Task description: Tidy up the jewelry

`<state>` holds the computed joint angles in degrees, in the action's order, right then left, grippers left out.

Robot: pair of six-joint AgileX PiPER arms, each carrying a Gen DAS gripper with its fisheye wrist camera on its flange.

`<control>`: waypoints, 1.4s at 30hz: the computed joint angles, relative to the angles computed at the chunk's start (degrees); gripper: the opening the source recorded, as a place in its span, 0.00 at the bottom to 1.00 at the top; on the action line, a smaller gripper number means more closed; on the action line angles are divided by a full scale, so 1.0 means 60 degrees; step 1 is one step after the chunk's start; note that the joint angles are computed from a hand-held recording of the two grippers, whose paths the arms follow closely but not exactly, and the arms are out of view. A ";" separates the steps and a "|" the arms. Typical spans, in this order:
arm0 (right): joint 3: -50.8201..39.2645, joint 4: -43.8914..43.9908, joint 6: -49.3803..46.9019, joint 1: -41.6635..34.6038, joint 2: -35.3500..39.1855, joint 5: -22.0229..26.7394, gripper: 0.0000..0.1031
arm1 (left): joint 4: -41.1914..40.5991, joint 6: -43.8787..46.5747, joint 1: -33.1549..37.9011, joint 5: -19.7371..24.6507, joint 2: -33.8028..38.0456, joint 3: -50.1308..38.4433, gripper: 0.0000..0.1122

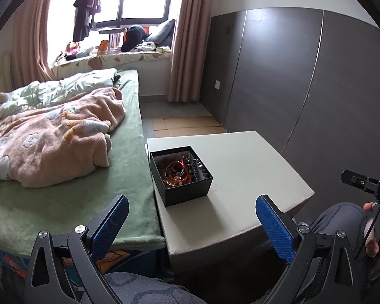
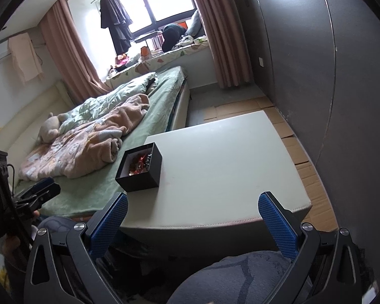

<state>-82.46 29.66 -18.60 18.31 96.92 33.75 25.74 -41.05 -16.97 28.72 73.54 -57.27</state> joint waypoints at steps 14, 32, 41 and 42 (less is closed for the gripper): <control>0.0145 0.0166 -0.0027 -0.0145 -0.0070 -0.0118 1.00 | 0.0687 -0.0445 -0.0336 0.0224 0.0156 -0.0112 0.89; 0.0104 -0.0018 0.0162 -0.0138 -0.0026 -0.0092 1.00 | 0.0952 -0.0817 -0.0295 0.0078 0.0036 0.0030 0.89; 0.0105 -0.0040 0.0189 -0.0141 -0.0033 -0.0086 1.00 | 0.1121 -0.0996 -0.0330 0.0108 0.0013 0.0047 0.89; 0.0101 -0.0037 0.0188 -0.0142 -0.0033 -0.0081 1.00 | 0.1156 -0.1033 -0.0336 0.0096 -0.0004 0.0061 0.90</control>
